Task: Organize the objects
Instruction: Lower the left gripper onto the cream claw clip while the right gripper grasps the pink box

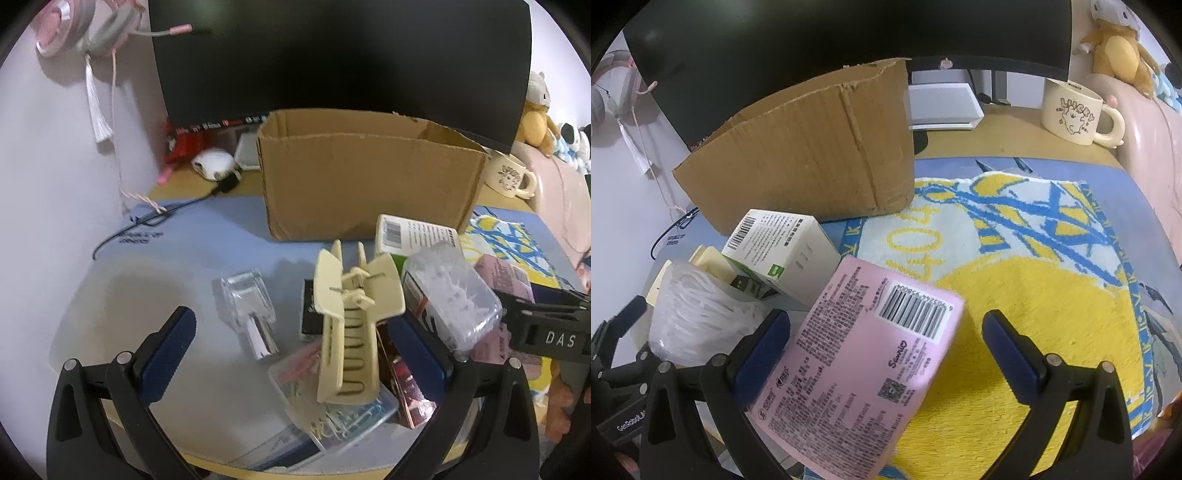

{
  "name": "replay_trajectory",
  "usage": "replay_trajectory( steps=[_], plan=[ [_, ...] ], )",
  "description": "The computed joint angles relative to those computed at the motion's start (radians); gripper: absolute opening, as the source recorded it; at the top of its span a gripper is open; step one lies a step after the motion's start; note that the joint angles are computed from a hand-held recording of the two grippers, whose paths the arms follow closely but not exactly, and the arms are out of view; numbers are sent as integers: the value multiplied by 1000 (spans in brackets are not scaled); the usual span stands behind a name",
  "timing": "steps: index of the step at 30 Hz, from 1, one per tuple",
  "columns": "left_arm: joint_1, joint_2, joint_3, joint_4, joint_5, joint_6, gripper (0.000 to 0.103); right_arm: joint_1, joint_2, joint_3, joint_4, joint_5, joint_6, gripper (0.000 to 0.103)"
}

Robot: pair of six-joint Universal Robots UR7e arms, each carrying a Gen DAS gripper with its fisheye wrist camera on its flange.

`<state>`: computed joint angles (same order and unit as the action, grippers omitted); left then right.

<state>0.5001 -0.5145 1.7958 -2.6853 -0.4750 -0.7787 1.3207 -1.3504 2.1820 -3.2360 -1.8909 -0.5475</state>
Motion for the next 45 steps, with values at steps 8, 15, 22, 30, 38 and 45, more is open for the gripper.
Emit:
replay_trajectory(
  steps=[8, 15, 22, 30, 38, 45],
  plan=[
    [5, 0, -4, 14, -17, -30, 94, 15, 20, 4, -21, -28, -8, 103],
    [9, 5, -1, -56, -74, 8, 71, 23, 30, 4, -26, -54, 4, 103],
    [20, 4, 13, -156, -130, 49, 50, 26, 39, 1, -23, -71, 10, 103],
    [12, 14, 10, -187, -132, 82, 31, 31, 49, 7, -47, -94, 30, 99],
    [-2, 19, 5, -177, -102, 73, 20, 34, 48, 26, -72, -97, 44, 93],
    [-6, 6, 27, -203, -78, 53, 20, -3, 24, 28, -49, -18, 71, 81]
  ],
)
